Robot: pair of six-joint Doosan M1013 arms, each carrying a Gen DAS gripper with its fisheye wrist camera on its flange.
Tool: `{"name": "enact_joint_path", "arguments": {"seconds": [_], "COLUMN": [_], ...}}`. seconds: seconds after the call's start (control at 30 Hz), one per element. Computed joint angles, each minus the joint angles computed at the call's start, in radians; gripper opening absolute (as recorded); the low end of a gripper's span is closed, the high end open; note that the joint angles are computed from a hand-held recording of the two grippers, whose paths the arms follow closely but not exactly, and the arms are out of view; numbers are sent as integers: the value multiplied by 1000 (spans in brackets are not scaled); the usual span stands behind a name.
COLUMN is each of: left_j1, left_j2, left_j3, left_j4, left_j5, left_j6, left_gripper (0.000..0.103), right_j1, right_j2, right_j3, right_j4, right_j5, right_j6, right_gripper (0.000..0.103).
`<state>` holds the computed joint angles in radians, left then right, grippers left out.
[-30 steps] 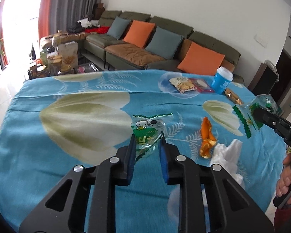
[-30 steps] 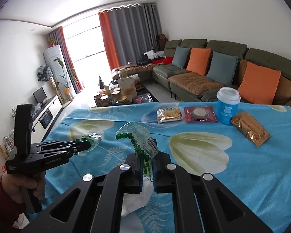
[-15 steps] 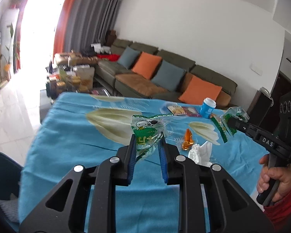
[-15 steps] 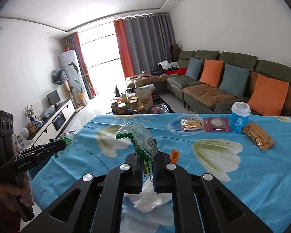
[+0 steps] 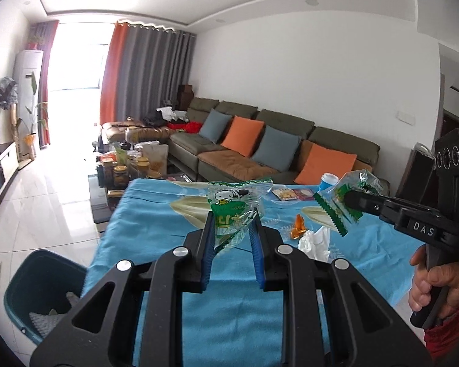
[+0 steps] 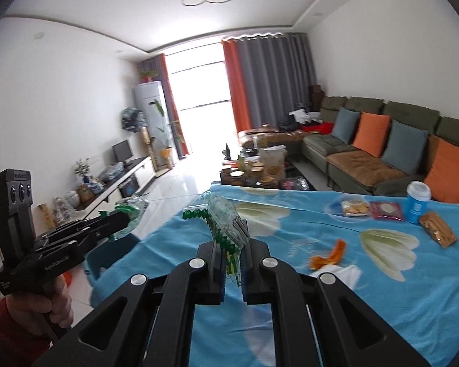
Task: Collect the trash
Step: 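Carry the wrapper and plastic bag over the teal bin and lower them in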
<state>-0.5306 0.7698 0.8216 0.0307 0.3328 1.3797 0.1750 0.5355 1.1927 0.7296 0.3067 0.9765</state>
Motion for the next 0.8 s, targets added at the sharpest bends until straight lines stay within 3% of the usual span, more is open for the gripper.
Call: {"name": "enact_joint_path", "arguments": {"seconds": [0.23,0.43,0.8], "left_j1": [4,5,21], "left_j2": [-85,-137,-201], "left_j3": [146,231,334], "left_j4": [213,450,801], "left_j5": [-70,-93,-65], "left_j6": [-240,-494,-887], "left_gripper": [22,22,22], "right_j1": [23,39,71], "right_j2": [10,40,111], "right_j3": [-21,-75,-200], "right_j4": [120,152,115], "right_j5": [53,115,233], "right_j6": [-149,-187,-176], "right_gripper": [6,6,6]}}
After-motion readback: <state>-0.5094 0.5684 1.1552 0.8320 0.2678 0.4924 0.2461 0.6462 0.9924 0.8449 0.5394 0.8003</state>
